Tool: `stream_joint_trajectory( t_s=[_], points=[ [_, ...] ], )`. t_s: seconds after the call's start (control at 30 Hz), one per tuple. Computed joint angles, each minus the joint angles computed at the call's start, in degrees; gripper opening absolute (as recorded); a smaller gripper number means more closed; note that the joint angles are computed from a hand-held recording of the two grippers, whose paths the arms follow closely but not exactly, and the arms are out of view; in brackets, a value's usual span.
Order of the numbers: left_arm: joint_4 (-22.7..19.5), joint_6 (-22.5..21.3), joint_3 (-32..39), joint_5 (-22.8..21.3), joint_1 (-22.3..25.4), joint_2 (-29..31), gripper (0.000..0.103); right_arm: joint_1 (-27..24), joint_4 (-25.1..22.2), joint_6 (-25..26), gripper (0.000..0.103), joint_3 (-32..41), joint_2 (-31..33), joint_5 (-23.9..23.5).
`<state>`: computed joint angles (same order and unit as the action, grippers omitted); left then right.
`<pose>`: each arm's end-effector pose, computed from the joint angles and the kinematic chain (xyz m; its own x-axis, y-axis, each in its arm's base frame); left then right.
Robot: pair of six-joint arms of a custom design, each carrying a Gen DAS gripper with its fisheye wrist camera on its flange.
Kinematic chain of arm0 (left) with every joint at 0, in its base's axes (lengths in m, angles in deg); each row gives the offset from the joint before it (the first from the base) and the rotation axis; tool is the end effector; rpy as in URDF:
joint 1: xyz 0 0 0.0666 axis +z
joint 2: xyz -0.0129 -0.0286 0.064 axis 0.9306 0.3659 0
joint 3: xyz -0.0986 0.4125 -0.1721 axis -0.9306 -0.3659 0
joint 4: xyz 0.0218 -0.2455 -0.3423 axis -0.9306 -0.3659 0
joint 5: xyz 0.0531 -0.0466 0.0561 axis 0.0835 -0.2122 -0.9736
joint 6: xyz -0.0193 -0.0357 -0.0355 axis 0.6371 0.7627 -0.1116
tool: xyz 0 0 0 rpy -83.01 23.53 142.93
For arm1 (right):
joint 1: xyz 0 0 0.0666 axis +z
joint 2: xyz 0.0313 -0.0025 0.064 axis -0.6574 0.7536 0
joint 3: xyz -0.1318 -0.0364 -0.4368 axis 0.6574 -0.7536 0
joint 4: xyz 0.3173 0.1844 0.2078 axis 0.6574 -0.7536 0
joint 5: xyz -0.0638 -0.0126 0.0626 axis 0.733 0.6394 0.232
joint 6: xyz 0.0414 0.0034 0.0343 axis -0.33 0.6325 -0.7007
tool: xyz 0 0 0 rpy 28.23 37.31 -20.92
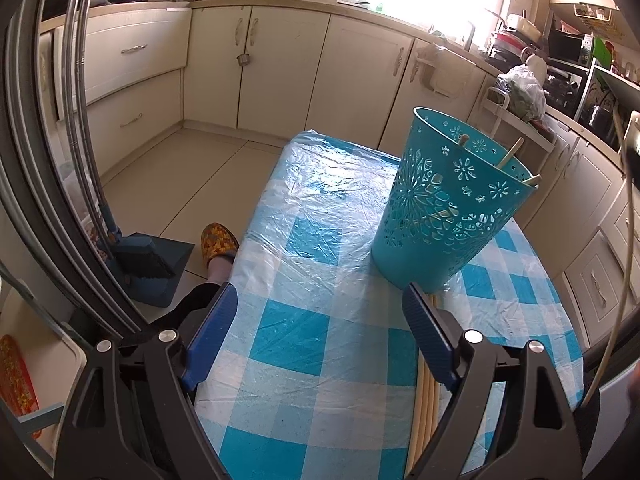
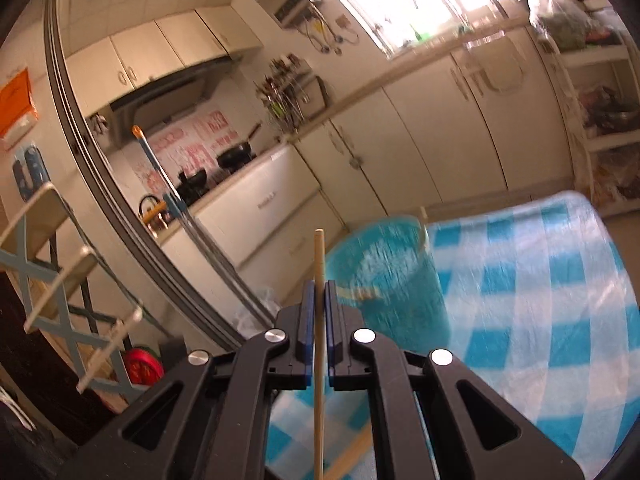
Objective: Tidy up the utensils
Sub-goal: 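Lift the chopstick with the right gripper, carry it over the basket and release, then bring both grippers back down to the loose chopsticks beside the basket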
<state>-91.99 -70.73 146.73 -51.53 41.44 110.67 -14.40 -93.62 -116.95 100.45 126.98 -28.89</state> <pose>0.4260 -0.2249 0.3726 -0.6683 0.2044 -0.7153 0.4745 0.8576 -0.1983 0.2420 0.1109 0.4854 -0.3334 0.5243 -0.7836 0.0017 0.8314 0.5556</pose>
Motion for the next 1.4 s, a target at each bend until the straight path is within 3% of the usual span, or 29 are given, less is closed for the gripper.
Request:
stream_joint_trajectory(
  t_s=[0.1,0.27,0.4,0.5,0.7,0.87,1.03,1.23,1.33,1.4],
  points=[
    [-0.08,0.01,-0.02,0.22,0.04,-0.38,0.082,-0.69,3.75,2.99,0.006,3.3,2.66,5.13],
    [-0.02,0.1,-0.18,0.44,0.28,-1.19,0.085,-0.51,12.23,8.35,0.006,6.74,8.64,19.66],
    [-0.32,0.41,-0.02,0.39,0.7,-1.28,0.086,-0.5,15.72,11.22,0.006,6.8,13.07,28.45],
    [-0.56,0.77,0.21,0.04,0.93,-1.09,0.087,-1.02,14.23,10.49,0.006,6.31,15.92,31.38],
    [-0.91,0.08,0.31,-1.75,0.53,-0.93,0.088,-1.99,8.32,4.7,0.007,3.79,17.07,28.01],
    [-1.06,-0.9,0.2,-2.94,-0.17,-1.42,0.088,0.95,6.0,3.41,0.022,2.3,15.15,29.98],
    [-1.11,-1.86,-0.08,-3.7,-1.01,-2.43,0.089,5.52,5.54,6.08,0.029,1.72,10.16,36.42],
    [-1.2,-3.03,-0.5,-4.28,-2.17,-3.84,0.091,12.29,9.8,14.31,0.049,2.48,4.86,47.27],
    [-1.2,-3.44,-0.74,-4.33,-2.38,-4.48,0.092,17.02,12.94,18.09,0.066,1.96,3.62,54.41],
    [-1.27,-3.46,-0.83,-4.24,-2.31,-4.66,0.093,19.48,5.17,11.62,0.067,2.29,4.1,55.84]
  ],
)
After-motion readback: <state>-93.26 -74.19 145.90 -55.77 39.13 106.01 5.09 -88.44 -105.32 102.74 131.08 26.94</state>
